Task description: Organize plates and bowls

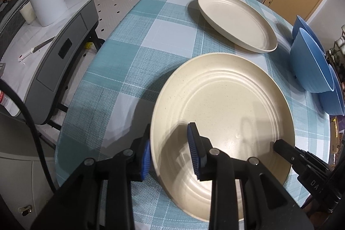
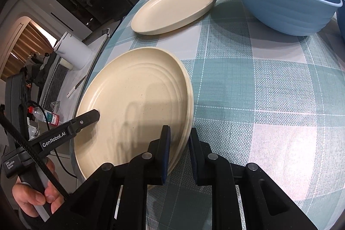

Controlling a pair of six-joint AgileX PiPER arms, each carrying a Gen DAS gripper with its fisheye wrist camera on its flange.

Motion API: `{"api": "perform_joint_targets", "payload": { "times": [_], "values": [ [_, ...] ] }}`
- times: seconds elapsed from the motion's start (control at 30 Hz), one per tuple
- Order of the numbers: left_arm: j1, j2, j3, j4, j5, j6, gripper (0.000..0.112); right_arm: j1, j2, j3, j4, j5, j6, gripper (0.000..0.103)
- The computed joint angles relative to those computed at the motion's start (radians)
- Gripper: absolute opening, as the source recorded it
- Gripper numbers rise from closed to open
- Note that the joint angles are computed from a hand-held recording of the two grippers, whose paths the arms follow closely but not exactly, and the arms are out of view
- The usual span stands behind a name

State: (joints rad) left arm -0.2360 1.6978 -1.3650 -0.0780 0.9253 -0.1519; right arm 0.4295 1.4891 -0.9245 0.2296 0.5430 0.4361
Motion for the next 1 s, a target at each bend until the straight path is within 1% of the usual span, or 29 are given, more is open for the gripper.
{"api": "perform_joint_targets", "payload": {
  "times": [0.2,0.3,0.37,0.43,0.5,0.53,0.57,0.6,0.67,0.7,0.77,0.87,1.0],
  "values": [
    [0.005,0.003,-0.004,-0.009,0.000,0.004,0.029,-0.005,-0.007,0.012,0.012,-0.013,-0.014,0.017],
    [0.010,0.008,-0.004,-0.011,-0.006,0.007,0.035,0.015,-0.009,0.007,-0.059,-0.014,0.033,0.017],
    [0.011,0.011,-0.008,0.005,-0.004,-0.012,0.048,0.025,-0.011,0.009,-0.086,-0.015,0.045,0.017],
    [0.024,0.018,-0.016,0.000,0.004,-0.024,0.049,0.028,-0.014,0.008,-0.101,-0.013,0.053,0.018],
    [0.042,0.020,-0.019,-0.014,0.008,-0.033,0.049,0.048,-0.019,0.000,-0.194,0.003,0.137,0.025],
    [0.054,0.022,-0.022,-0.023,0.012,-0.035,0.049,0.064,-0.021,-0.005,-0.265,0.017,0.206,0.035],
    [0.060,0.021,-0.021,-0.032,0.012,-0.034,0.049,0.077,-0.025,-0.008,-0.325,0.027,0.261,0.041],
    [0.066,0.020,-0.020,-0.044,0.010,-0.027,0.049,0.080,-0.036,0.000,-0.345,0.018,0.278,0.047],
    [0.074,0.012,-0.014,-0.058,0.006,-0.019,0.049,0.072,-0.063,0.017,-0.325,-0.015,0.254,0.049],
    [0.078,0.006,-0.010,-0.071,0.000,-0.011,0.049,0.074,-0.071,0.018,-0.339,-0.015,0.265,0.049],
    [0.094,-0.026,0.016,-0.123,-0.034,0.027,0.049,0.100,-0.092,0.020,-0.431,-0.005,0.343,0.049],
    [0.117,-0.092,0.064,-0.195,-0.115,0.075,0.053,0.141,-0.130,0.028,-0.547,0.007,0.437,0.050],
    [0.135,-0.162,0.114,-0.268,-0.205,0.153,0.054,0.219,-0.206,0.051,-0.740,0.027,0.609,0.055]
  ]
}}
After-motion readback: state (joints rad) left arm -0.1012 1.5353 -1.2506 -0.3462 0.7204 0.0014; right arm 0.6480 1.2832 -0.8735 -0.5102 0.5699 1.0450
